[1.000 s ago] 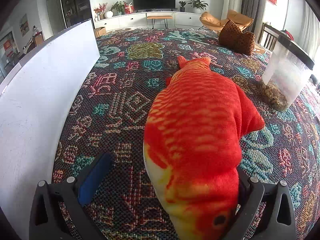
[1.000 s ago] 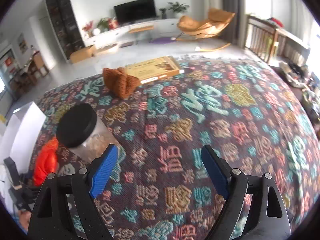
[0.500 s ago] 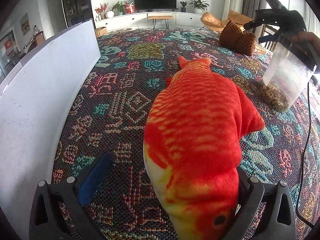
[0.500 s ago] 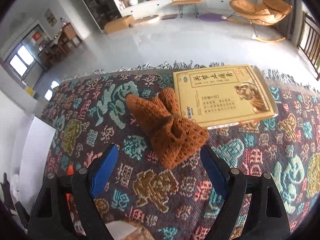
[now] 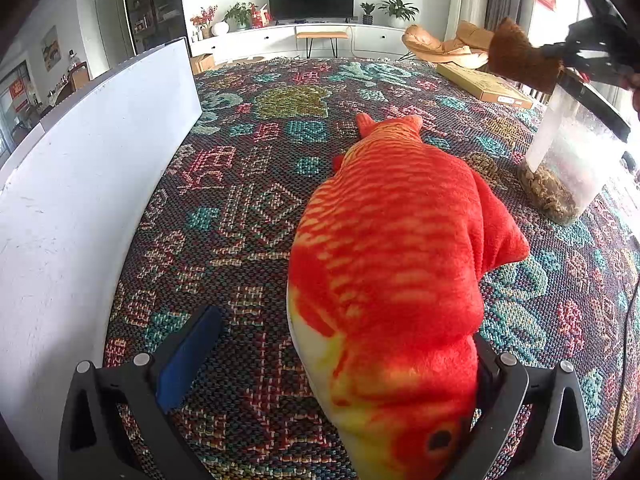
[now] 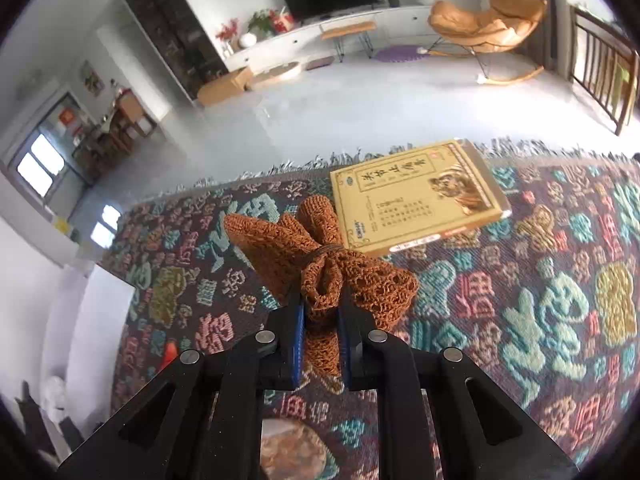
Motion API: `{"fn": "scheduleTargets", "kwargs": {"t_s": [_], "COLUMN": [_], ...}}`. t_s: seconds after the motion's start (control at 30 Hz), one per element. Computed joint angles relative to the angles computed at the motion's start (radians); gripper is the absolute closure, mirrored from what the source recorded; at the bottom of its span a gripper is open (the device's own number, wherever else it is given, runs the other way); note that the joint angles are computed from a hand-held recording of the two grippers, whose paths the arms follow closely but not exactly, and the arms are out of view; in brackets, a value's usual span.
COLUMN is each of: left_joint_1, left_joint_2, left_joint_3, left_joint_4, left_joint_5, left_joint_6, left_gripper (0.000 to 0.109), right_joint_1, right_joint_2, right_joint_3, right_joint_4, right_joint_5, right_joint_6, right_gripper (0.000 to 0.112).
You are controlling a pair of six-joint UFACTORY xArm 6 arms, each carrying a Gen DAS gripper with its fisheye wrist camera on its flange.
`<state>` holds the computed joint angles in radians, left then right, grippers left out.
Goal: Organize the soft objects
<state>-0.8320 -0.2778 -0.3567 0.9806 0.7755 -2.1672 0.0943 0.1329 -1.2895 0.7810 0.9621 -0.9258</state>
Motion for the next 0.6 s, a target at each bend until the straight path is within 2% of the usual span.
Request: {"fn": "scheduleTargets", "kwargs": {"t_s": [0.2, 0.27, 0.33, 0.4, 0.43, 0.47, 0.5, 0.6], "left_joint_1": [0.0, 0.0, 0.0, -0.001, -0.001, -0.001, -0.001, -0.001], "left_joint_2": [-0.001, -0.001, -0.001, -0.002, -0.002, -0.002, -0.001, -0.002], "left_joint_3": [0.001, 0.002, 0.001, 0.002, 0.002, 0.002, 0.001, 0.002], "left_joint_4": [0.0, 0.0, 0.001, 0.0, 0.0, 0.0, 0.0, 0.0], "left_joint_5": [0.0, 0.0, 0.0, 0.0, 0.0, 0.0, 0.001, 0.001], "left_joint_6": [-0.001, -0.001, -0.001, -0.001, -0.001, -0.001, -0.001, -0.002], "left_gripper": [0.006, 0.006, 0.006, 0.006, 0.006, 0.006, 0.006, 0.006], "right_joint_1": [-0.259, -0.321, -0.366, -0.437, -0.454, -0.459, -0.466, -0.476], "right_joint_2": [-0.09, -0.098, -0.116, -0.133, -0.16, -0.204, -0.255, -0.447], "right_joint_3": [0.147, 0.219, 0.303, 0.356, 0.386, 0.427, 0.472, 0.652], "right_joint_4": [0.06, 0.029, 0.001, 0.096, 0.114, 0.127, 0.148, 0.22], "right_joint_5": [0.196, 0.198, 0.147, 0.184, 0.165, 0.124, 0.086, -0.058], "right_joint_6": [0.07, 0.092, 0.079, 0.021, 0.005, -0.019, -0.057, -0.175], "right_gripper": [0.097, 0.097, 0.094, 0.085, 0.072, 0.043, 0.032, 0.029]}}
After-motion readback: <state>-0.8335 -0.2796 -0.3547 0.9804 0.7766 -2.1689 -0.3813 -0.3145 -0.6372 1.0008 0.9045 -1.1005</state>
